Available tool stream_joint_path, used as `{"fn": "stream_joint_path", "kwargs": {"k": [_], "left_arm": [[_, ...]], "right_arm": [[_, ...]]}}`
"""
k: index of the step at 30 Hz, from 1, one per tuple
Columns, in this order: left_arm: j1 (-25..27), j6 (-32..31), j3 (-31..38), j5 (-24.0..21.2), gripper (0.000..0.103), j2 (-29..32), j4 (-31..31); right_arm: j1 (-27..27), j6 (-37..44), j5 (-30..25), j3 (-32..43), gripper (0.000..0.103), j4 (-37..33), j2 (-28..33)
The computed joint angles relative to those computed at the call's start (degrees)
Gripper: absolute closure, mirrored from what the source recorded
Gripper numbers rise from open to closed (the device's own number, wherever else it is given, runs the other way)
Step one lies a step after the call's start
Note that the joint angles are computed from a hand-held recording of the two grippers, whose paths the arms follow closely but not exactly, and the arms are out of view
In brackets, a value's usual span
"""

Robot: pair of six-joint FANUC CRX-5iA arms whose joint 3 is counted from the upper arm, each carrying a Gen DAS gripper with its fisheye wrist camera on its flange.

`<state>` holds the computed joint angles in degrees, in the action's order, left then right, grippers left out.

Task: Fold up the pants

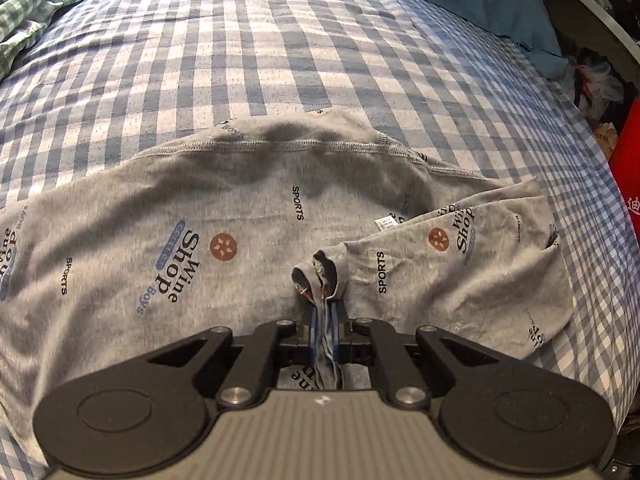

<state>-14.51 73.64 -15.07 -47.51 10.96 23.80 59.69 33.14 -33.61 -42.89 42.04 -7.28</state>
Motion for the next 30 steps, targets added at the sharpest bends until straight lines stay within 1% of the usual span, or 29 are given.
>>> {"fn": "stream_joint_path", "kwargs": {"k": [1, 2, 3, 4, 5, 7, 9, 10, 11, 12, 13, 14, 16, 17, 18, 19, 20, 21, 22, 23, 24, 25, 26, 27, 28, 30], "left_arm": [[0.13, 1.07, -0.23, 0.18, 0.083, -0.2, -0.35], [0.43, 1.61, -0.76, 0.25, 0.067, -0.51, 0.06], [0.71, 1.7, -2.13, 1.1, 0.054, -1.29, 1.45], [1.07, 1.94, -3.42, 2.03, 0.049, -2.2, 2.38], [1.43, 3.54, -4.25, 2.53, 0.046, -3.24, 1.61], [0.67, 8.62, -3.94, 3.21, 0.044, -4.59, -2.69], [-1.4, 14.24, -4.37, 6.06, 0.024, -6.7, -7.8], [-2.66, 15.7, -5.21, 8.44, 0.02, -7.89, -9.31], [-4.07, 16.2, -5.98, 10.96, 0.014, -8.76, -10.28], [-5.5, 16.11, -6.19, 12.93, 0.01, -9.06, -10.9], [-6.74, 14.95, -6.03, 14.37, 0.009, -8.84, -10.59], [-7.93, 12.31, -5.55, 15.64, 0.007, -8.06, -8.84], [-9.48, 5.01, -3.93, 16.83, 0.007, -5.49, -2.73], [-10.27, 1.6, -2.51, 17.05, 0.007, -3.77, 0.17], [-11.01, -2.35, -1.26, 17.58, 0.008, -2.15, 3.43], [-11.82, -7.34, -0.06, 18.17, 0.008, -0.46, 7.14], [-12.66, -13.1, 1.62, 17.87, 0.013, 1.49, 10.73], [-13.33, -17.69, 3.92, 16.52, 0.02, 3.54, 12.77], [-14.32, -20.62, 7.4, 14.3, 0.022, 6.02, 12.7], [-15.18, -21.97, 11.05, 11.87, 0.028, 8.32, 11.59], [-15.91, -22.67, 14.88, 9.26, 0.032, 10.7, 10.07], [-16.67, -22.92, 18.98, 6.23, 0.034, 13.21, 8.12], [-17.55, -22.05, 23.54, 2.78, 0.038, 15.7, 5.24], [-18.5, -20.9, 28.04, -0.78, 0.046, 18.13, 2.2], [-19.56, -19.29, 33.04, -5.12, 0.05, 20.7, -1.48], [-21.24, -16.19, 42.83, -13.99, 0.062, 25.88, -7.85]], "right_arm": [[0.31, -0.86, -0.42, -0.43, 0.083, 0.34, -0.47], [0.7, -1.65, -0.97, -0.92, 0.069, 0.45, -1.39], [1.18, -2.55, -1.63, -1.73, 0.061, 0.63, -2.78], [1.76, -3.79, -2.5, -2.96, 0.045, 1.25, -4.67], [2.76, -6.45, -3.91, -4.98, 0.033, 2.97, -7.06], [5.22, -11.01, -9.68, -8.2, 0.024, 4.6, -12.17], [7.85, -15.4, -17.48, -10.77, 0.018, 3.22, -17.86], [8.73, -17.63, -21.41, -11.76, 0.013, 1.92, -20.71], [9.01, -19.39, -24.79, -12.25, 0.008, 0.47, -22.98], [8.73, -20.89, -27.52, -12.69, 0.006, -0.86, -24.98], [8.11, -22.5, -29.88, -13.24, 0.004, -1.77, -26.96], [7.28, -24.07, -31.28, -14.0, 0.004, -2.24, -28.86], [3.44, -25.61, -29.99, -15.09, 0.005, -3.2, -32.05], [1.0, -26.13, -27.58, -16.12, 0.01, -3.36, -33.87], [-1.25, -25.87, -25.16, -16.76, 0.013, -3.45, -35.1], [-3.7, -25.68, -22.32, -17.49, 0.017, -3.44, -35.86], [-5.72, -25.25, -19.99, -17.99, 0.021, -3.67, -36.62], [-7.74, -24.42, -17.49, -18.41, 0.023, -4.16, -37.33], [-9.64, -23.44, -14.73, -18.92, 0.029, -4.67, -37.8], [-11.06, -22.37, -12.95, -19.24, 0.034, -5.13, -37.98], [-12.27, -21.41, -11.73, -19.37, 0.037, -5.73, -38.03], [-14.12, -19.97, -10.04, -19.14, 0.043, -6.92, -37.61], [-15.33, -19.41, -8.71, -19.27, 0.045, -7.8, -37.63], [-17.1, -18.81, -6.36, -19.24, 0.045, -8.63, -36.75], [-18.49, -17.71, -5.12, -19.12, 0.045, -10.09, -36.65], [-20.83, -16.28, -2.43, -18.85, 0.05, -12.81, -35.98]]}}
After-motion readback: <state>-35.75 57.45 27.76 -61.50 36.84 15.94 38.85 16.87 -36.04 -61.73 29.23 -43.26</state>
